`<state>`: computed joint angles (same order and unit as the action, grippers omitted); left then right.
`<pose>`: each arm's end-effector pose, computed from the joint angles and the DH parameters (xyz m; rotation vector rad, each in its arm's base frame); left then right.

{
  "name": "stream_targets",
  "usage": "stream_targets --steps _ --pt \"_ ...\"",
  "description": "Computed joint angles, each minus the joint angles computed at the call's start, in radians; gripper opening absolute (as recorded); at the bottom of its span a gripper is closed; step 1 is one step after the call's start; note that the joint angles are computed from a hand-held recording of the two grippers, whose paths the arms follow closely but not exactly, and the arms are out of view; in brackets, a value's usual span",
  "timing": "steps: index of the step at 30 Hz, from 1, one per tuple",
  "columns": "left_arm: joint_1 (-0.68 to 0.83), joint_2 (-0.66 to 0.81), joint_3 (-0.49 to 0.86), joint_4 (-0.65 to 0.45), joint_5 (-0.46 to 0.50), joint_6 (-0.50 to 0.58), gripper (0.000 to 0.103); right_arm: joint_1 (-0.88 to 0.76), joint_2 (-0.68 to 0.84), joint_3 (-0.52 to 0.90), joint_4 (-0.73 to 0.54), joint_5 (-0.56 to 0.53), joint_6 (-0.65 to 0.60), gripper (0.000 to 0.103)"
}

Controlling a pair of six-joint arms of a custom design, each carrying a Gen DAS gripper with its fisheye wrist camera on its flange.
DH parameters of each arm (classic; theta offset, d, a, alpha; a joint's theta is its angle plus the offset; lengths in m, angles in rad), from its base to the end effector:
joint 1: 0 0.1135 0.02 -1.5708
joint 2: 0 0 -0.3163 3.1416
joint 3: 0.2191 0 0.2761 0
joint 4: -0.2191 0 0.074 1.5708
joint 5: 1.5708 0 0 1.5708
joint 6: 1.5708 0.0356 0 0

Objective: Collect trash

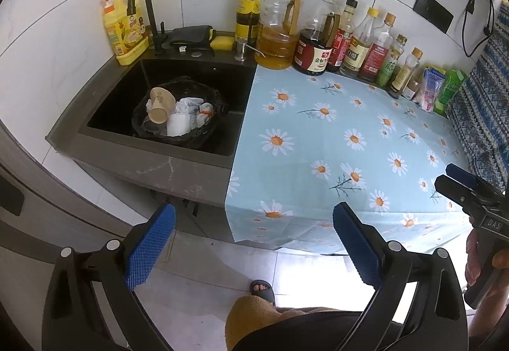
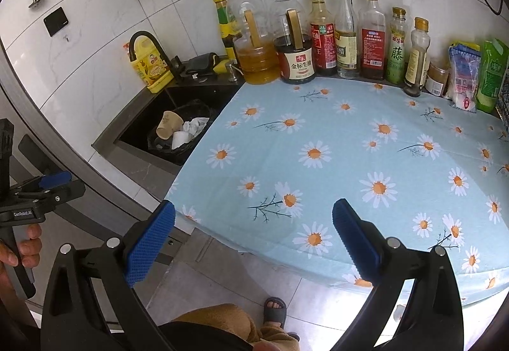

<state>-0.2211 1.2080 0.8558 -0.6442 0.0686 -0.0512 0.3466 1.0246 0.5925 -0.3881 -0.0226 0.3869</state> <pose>0.2345 -0.0552 0.2806 0.2445 2.5636 -0.1908 0.1881 0.0688 0.2453 0.0381 2.4231 0.3679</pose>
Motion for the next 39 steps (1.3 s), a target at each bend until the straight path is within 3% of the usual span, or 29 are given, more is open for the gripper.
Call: stream_targets --steps 39 --pt "0.020 0.010 -0.003 0.008 0.013 -0.001 0.096 0.067 0.083 0.009 0.063 0.043 0.041 0.098"
